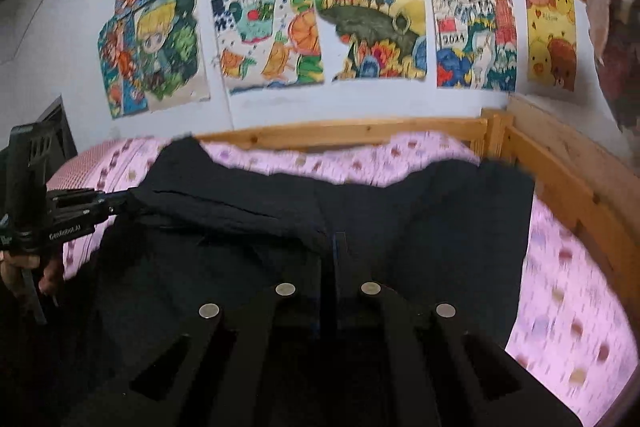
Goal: Fold large clothes
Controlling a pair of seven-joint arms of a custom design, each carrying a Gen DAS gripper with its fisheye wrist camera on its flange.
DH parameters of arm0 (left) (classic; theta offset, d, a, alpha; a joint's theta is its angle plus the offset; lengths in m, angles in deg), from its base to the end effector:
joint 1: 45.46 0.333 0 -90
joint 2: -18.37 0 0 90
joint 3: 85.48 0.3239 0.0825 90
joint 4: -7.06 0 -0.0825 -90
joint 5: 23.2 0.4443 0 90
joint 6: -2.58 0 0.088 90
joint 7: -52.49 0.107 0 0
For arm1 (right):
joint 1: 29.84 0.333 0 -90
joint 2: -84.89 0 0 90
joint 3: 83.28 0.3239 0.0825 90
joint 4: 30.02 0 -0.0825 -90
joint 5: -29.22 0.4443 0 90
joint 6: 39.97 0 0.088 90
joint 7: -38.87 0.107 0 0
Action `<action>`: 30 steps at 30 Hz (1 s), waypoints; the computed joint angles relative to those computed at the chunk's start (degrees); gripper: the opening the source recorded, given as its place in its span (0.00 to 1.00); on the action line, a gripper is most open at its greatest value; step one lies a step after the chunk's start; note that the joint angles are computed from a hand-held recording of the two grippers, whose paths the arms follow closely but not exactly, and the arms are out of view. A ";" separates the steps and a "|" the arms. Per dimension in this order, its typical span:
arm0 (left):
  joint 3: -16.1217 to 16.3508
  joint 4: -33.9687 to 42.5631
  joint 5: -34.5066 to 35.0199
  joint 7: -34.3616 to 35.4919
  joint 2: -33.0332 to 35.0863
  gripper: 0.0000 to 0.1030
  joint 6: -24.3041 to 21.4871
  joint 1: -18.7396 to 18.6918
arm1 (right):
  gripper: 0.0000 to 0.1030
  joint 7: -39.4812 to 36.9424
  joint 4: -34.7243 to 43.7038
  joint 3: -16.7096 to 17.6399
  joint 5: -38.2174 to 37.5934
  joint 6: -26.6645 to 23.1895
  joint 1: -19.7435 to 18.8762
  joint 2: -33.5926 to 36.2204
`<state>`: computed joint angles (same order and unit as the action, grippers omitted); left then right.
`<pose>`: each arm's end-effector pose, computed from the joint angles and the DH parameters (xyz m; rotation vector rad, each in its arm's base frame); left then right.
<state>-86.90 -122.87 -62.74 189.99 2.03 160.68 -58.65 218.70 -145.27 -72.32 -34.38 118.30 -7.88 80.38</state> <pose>0.5505 -0.1169 0.5416 -1.2416 2.1986 -1.0465 0.5083 0.3775 0.5515 -1.4387 1.5881 -0.6738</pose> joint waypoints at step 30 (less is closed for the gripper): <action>4.41 -4.70 -22.89 20.44 -3.61 0.63 8.36 -5.83 | 0.52 6.40 -5.27 1.28 -9.26 -9.17 -0.10 -4.86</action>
<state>-82.49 -127.57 -85.63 210.43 -1.58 169.04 -64.48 225.10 -150.54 -71.05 -43.65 109.14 -7.97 75.53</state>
